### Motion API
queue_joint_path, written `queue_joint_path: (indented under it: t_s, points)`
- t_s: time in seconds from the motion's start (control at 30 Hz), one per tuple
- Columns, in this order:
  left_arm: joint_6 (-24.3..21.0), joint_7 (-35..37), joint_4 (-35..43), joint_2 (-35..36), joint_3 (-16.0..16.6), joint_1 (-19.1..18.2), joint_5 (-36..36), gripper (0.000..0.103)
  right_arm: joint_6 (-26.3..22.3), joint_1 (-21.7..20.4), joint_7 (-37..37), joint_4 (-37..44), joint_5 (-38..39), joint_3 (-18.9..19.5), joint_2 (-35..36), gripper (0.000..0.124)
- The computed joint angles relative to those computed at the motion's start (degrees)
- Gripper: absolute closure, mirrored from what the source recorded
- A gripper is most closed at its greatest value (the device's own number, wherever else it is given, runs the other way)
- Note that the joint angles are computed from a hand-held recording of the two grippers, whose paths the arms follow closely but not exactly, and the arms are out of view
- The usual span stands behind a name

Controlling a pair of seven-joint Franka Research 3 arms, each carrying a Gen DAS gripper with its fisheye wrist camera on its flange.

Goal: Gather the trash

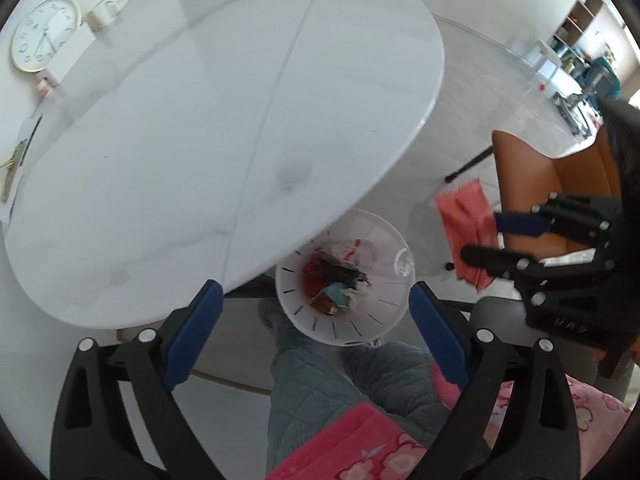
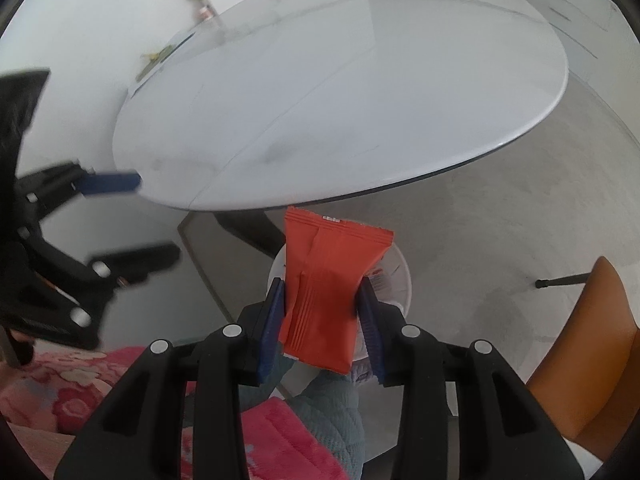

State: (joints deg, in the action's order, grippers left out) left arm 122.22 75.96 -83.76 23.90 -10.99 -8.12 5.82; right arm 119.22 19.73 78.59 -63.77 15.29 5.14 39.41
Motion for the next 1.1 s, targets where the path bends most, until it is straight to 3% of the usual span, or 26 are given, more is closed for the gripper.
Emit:
queue_joint_path:
  t_s: [0.17,0.2,0.27,0.47,0.83,1.1]
  points:
    - [-0.01,-1.48,-0.4,-0.57,0.45,0.36,0.14,0.013,-0.91,0.86,-1.23,0.67,-0.6,0.21,1.67,0.083]
    - [0.31,-1.76,-1.11,-0.92,0.5,0.35,0.34,0.013,-1.5,1.15,-1.22,1.32,-0.86,0.19,2.36,0.08]
    - [0.19,-1.66,-1.31,-1.12,0.53,0.53,0.51,0.013,-1.64,1.46,-1.09,1.42,-1.06,0.08,2.96,0.058]
    - [-0.29,-1.7,-1.27,-1.11,0.47,0.46,0.92,0.012,-1.99,2.19,1.56,2.12,-2.09,-0.64,3.95,0.042]
    - [1.16,-3.27,-1.46,-2.15,1.01,-0.12,3.12,0.012,0.33,2.56,7.55,3.88,-4.53,-2.21,2.49,0.026]
    - [3.17,-7.74,1.6,-2.58,2.25,-1.46,8.46,0.008,-0.01,3.18,10.46,17.5,-8.32,-3.52,6.46,0.023]
